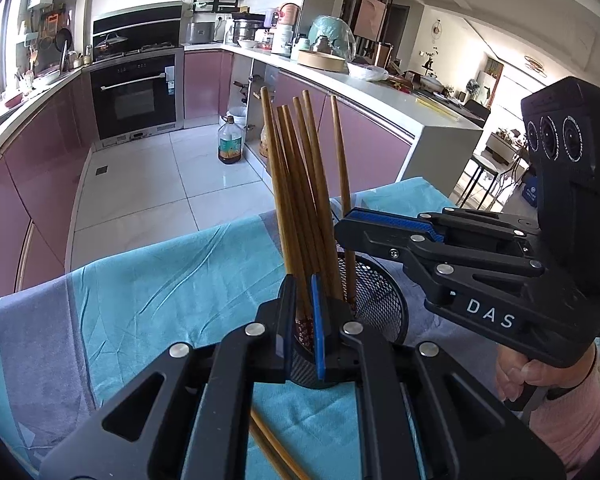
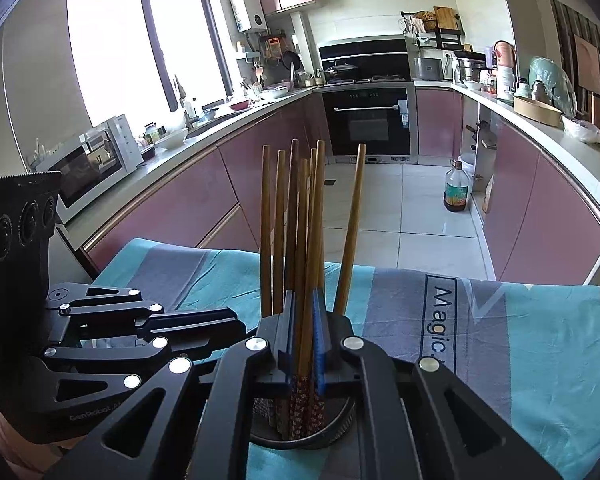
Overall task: Organize utensils
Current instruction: 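Lower the chopstick into the cup and open the right gripper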
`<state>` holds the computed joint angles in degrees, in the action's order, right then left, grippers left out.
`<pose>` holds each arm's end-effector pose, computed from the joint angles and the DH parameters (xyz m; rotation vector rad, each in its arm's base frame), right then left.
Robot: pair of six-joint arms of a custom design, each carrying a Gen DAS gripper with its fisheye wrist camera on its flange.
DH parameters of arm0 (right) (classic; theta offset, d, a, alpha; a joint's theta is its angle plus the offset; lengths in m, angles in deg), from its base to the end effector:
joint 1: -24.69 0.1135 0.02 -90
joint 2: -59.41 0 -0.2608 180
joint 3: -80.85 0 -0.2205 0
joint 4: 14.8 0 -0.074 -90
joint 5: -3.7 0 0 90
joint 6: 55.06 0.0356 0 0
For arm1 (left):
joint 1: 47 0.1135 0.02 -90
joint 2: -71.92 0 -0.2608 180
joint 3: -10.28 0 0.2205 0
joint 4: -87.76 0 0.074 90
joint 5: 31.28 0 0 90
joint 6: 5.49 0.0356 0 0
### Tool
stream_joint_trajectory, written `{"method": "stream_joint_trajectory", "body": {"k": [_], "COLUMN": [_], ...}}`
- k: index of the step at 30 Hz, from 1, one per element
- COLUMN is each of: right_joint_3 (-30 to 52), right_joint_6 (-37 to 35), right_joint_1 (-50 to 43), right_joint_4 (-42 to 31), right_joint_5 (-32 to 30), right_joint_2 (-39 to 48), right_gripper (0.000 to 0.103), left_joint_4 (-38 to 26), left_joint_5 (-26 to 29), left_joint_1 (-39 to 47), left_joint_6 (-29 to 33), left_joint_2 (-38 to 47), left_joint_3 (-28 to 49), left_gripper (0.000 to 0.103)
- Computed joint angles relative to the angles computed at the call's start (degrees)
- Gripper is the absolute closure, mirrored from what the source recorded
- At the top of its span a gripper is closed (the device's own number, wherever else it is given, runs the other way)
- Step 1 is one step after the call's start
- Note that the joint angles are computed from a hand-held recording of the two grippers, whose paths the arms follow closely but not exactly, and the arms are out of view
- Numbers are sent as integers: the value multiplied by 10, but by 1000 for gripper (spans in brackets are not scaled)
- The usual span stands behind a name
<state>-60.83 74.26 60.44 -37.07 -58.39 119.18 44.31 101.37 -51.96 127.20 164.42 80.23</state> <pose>0.1478 0.0859 0.1853 0.3047 2.2106 0.1405 0.2726 -0.0479 0.1980 1.1616 2.1333 -0.7279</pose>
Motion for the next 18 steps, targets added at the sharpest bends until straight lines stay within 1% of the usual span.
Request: {"method": "stream_joint_trajectory", "body": {"k": [3, 6, 8, 10, 11, 12, 14, 17, 18], "right_joint_3": [-1, -3, -7, -13, -14, -16, -17, -16, -14], "right_joint_6": [4, 7, 12, 21, 26, 32, 46, 71, 81], "right_joint_1": [2, 5, 10, 18, 24, 32, 51, 90, 105], "right_joint_4": [-1, -1, 0, 0, -2, -4, -13, -33, -41], "right_joint_5": [2, 3, 6, 11, 15, 21, 36, 69, 81], "right_joint_2": [-2, -5, -8, -13, -16, -21, -31, -45, -49], "right_gripper": [96, 93, 89, 88, 86, 84, 78, 74, 73], "left_joint_4": [3, 11, 23, 36, 40, 46, 59, 68, 72], "left_joint_5": [6, 12, 12, 13, 16, 18, 21, 28, 31], "left_joint_1": [8, 18, 25, 30, 35, 40, 51, 67, 73], "left_joint_6": [1, -2, -8, -14, -14, -14, -15, -14, -12], "left_joint_2": [0, -2, -9, -20, -25, -31, -45, -60, -62], "left_joint_3": [-4, -13, -22, -35, -40, -47, -63, -74, -77], "left_gripper": [95, 89, 81, 77, 75, 74, 66, 63, 61]}}
